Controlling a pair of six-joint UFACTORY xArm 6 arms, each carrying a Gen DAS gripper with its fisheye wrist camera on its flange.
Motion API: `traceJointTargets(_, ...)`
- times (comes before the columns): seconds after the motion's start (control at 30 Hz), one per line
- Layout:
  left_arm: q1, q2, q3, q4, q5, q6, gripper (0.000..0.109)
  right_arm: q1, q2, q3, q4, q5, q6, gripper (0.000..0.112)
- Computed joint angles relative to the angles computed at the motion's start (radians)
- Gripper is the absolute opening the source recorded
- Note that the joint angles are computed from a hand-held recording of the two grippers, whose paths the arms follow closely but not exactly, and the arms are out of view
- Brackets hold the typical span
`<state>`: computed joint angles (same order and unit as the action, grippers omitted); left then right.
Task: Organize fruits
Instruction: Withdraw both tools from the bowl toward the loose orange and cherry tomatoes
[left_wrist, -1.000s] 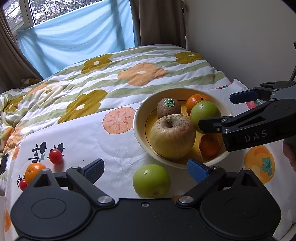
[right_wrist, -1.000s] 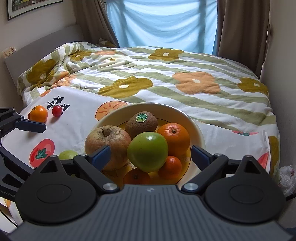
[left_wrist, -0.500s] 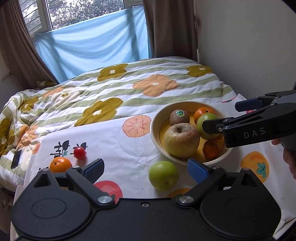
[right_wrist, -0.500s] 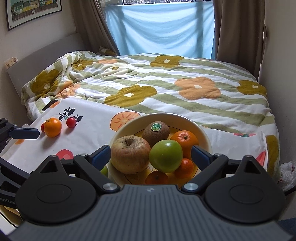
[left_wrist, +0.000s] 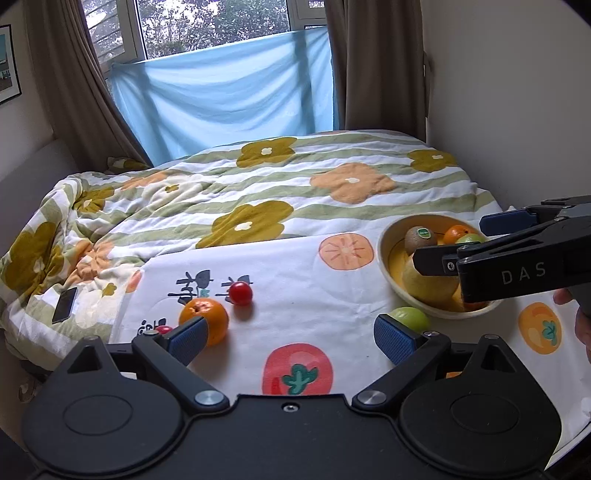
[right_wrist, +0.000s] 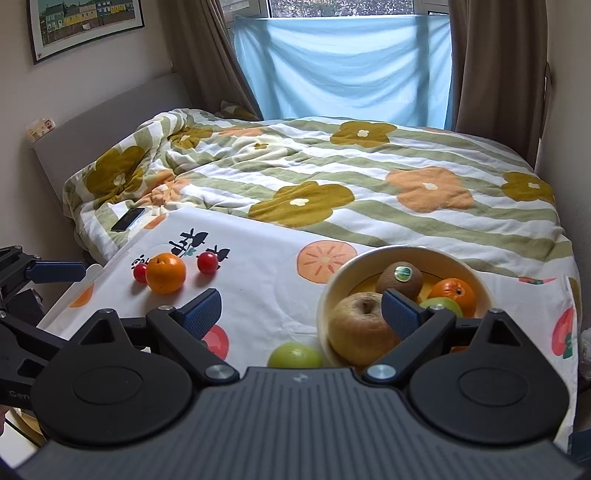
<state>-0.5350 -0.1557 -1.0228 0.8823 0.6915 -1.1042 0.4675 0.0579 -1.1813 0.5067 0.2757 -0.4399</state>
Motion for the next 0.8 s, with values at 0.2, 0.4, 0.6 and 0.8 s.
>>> traceJointTargets(0.2, 0.108, -0.067, 0.087, -0.022, -0.084, 0.091, 0.099, 0.064, 0.064, -0.061, -0.21, -0.03, 0.24, 0.103)
traceJointTargets(0.4, 0.236, -0.075, 0.145, -0.049, -0.223, 0.225, 0.099, 0.108, 0.161, -0.154, -0.43, -0.032, 0.489, 0.103)
traceJointTargets(0.6, 0.354, -0.009, 0.164, -0.158, -0.392, 0.441, 0.098, 0.141, 0.275, -0.264, -0.642, -0.023, 0.733, 0.103)
traceJointTargets(0.8, 0.403, 0.101, 0.143, -0.405, -0.493, 0.777, 0.097, 0.163, 0.394, -0.401, -0.789, 0.031, 0.92, 0.103)
